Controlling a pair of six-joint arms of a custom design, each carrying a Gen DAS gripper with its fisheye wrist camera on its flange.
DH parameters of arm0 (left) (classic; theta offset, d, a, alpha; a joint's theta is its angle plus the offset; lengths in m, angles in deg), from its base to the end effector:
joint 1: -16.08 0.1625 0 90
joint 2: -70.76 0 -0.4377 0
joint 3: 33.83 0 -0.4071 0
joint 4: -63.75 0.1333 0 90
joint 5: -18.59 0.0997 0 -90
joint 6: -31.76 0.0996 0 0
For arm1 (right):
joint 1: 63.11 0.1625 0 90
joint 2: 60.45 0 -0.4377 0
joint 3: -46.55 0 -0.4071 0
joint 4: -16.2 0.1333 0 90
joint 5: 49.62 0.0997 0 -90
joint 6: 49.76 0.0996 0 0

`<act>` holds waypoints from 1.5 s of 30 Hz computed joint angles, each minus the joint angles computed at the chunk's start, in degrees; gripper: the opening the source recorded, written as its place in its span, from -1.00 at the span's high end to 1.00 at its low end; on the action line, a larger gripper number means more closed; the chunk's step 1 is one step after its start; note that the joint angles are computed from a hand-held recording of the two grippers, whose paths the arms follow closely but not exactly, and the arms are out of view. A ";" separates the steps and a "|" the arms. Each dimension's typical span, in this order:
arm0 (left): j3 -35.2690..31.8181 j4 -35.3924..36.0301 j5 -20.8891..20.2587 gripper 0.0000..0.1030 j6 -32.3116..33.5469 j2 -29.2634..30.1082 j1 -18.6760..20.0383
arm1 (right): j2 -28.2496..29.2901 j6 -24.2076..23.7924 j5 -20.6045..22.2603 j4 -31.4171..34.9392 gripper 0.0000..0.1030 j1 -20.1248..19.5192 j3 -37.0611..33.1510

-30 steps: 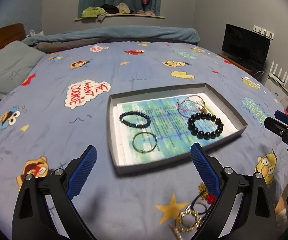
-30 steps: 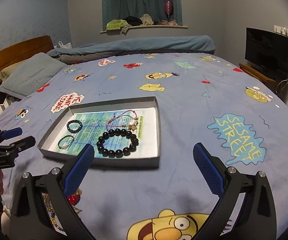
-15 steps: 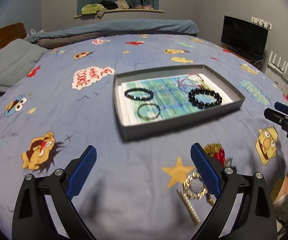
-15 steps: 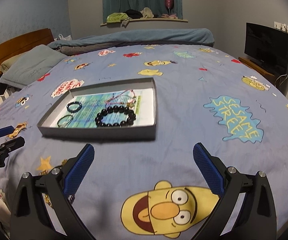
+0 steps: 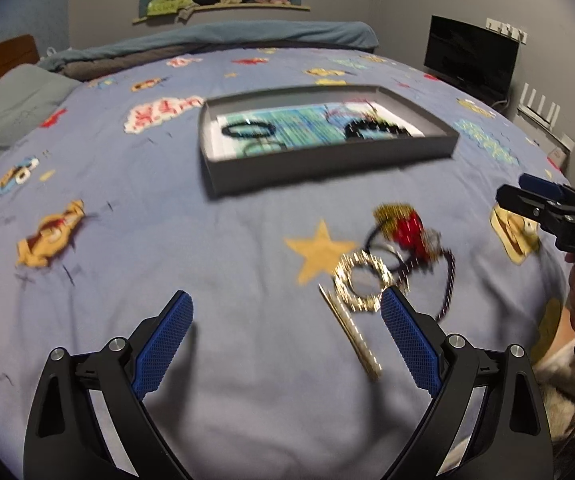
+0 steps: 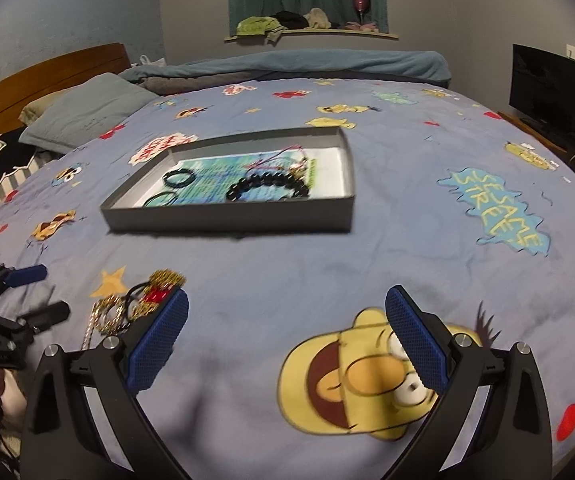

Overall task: Organize jewelry
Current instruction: 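Move both open tools back over the remaining jewelry, then grasp the pearl hairpin with the left tool while the right tool grasps the dark red bead bracelet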

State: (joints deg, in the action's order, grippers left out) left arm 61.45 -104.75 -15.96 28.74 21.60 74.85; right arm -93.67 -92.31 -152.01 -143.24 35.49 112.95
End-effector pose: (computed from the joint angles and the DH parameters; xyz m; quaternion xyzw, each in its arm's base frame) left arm -0.1699 -0.6956 0.2059 0.0814 0.8561 -0.3674 0.3543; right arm 0.2370 -0.8186 0.1600 0.3776 -0.8667 0.2659 0.1884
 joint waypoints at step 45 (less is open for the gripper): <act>1.72 -7.63 -2.21 0.16 10.33 3.76 -0.09 | 0.73 -4.92 -0.44 4.83 0.38 1.01 4.78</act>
State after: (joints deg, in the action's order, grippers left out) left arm 63.17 -112.37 -18.17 39.07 25.35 74.77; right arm -92.94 -97.24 -152.45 -138.42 36.50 117.73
